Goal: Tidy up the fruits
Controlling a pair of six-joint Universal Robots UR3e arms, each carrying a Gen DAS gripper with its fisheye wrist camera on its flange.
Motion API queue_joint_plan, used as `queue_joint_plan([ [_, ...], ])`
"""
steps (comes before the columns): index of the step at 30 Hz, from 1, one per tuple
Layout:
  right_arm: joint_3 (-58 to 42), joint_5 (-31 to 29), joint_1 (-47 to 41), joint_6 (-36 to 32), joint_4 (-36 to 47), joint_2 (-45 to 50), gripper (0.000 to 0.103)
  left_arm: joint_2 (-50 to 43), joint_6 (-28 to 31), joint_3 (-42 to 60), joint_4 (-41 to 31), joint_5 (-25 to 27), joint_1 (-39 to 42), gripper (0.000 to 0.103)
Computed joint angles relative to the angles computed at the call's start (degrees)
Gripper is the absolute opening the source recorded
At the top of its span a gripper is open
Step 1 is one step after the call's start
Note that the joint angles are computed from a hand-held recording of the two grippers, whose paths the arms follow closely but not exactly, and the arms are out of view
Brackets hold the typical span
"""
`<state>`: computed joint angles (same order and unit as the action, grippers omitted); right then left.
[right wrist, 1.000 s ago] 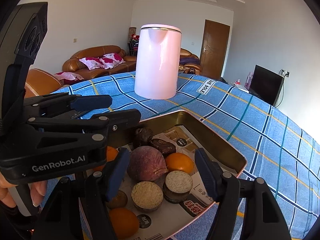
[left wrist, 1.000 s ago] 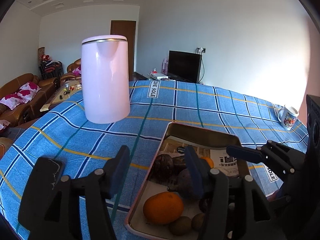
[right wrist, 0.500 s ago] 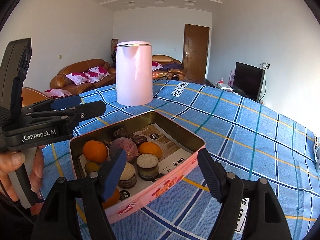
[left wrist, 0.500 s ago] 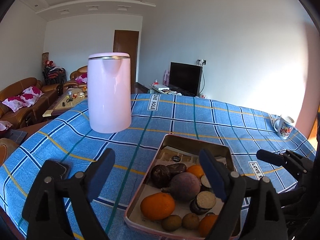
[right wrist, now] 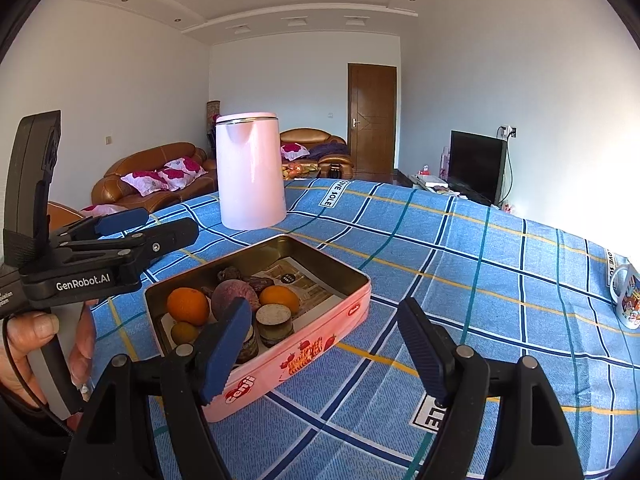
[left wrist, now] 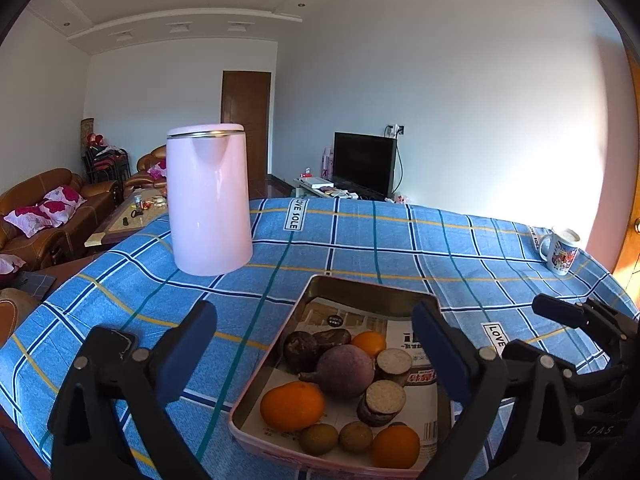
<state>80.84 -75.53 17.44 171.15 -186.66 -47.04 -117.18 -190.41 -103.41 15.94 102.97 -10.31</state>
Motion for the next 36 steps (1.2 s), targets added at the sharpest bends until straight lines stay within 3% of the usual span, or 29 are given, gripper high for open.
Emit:
queue_joint_plan([
  [36, 11.85, 1.88, -3.91, 2.14, -7.77, -4.89, 0.078, -1.64, 0.0, 3.79, -4.27, 2.29, -3.32, 0.103],
])
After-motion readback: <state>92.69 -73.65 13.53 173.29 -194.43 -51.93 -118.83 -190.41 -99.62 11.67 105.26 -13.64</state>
